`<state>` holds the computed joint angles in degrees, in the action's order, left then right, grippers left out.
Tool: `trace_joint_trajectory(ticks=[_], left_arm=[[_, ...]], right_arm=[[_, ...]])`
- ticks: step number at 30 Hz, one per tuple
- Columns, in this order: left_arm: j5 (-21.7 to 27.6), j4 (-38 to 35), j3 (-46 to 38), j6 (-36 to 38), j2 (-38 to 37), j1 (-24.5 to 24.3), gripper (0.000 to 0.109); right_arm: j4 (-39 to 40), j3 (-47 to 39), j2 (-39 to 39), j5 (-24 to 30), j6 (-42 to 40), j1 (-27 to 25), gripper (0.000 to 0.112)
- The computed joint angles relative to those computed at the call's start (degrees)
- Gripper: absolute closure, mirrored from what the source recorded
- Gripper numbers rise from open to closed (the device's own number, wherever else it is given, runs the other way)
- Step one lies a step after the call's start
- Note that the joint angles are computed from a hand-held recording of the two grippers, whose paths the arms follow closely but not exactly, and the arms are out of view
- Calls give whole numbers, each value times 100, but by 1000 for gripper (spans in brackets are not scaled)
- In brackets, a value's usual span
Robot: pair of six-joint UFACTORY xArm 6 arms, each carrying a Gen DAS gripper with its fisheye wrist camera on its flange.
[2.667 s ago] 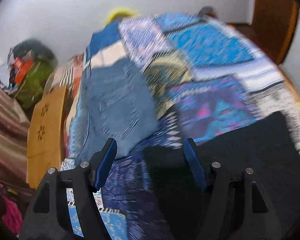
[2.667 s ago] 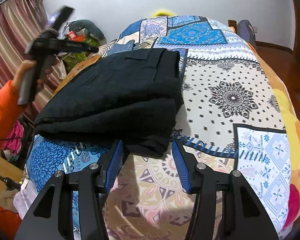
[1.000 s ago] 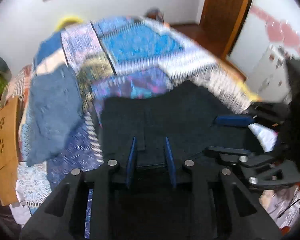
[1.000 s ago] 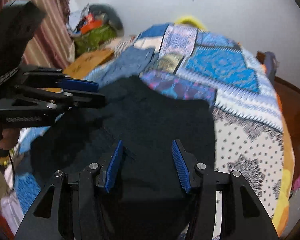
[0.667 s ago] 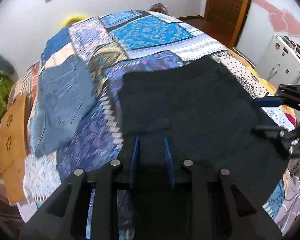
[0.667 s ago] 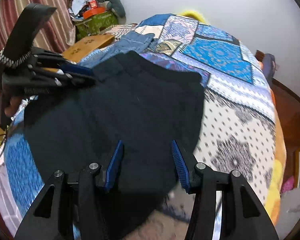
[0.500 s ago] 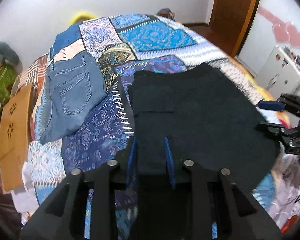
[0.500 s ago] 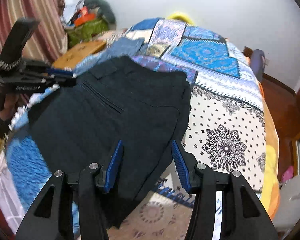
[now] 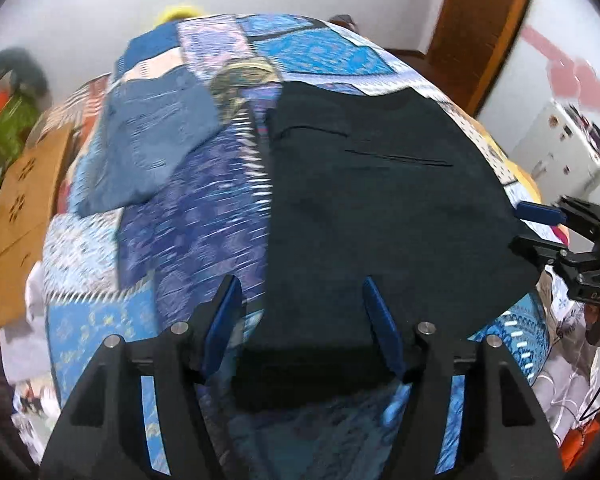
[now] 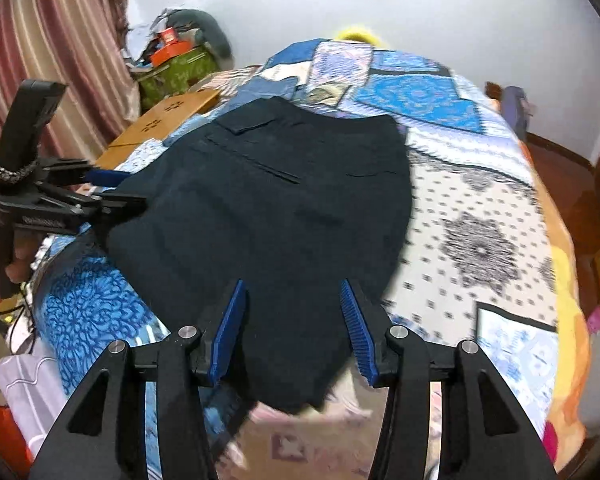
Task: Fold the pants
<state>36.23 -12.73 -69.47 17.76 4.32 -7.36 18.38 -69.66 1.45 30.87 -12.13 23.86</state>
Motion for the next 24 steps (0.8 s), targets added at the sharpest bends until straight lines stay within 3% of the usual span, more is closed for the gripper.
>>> trace_joint_trajectory(ticks=[3,7,10,13,16,19,24], left_arm=[[59,-120,161,110,-162,185,44],[-116,881,383,-608,-348,276,45],[-73,1052,282,-741,-348,381,45],[-154,1043,96,-743,-323,386,45],[-125,780,-242,-535,-177,267,42],[-21,539,-747,-366,150,96,36],[518,188,-1775,-141,922,-96,22]], right_arm=[[-140,186,-171,73,180,-119,68],[-61,427,-414,137,369,-349,67],[-829,488,-533,174,988,-401,67],[-1031,448,-584,113,1197,-463,65],[-730,322,-529,-22,1014,-519,62],[-343,120,-353,-281,880,-494,46],[169,-414,200,-301,678,-420,39]])
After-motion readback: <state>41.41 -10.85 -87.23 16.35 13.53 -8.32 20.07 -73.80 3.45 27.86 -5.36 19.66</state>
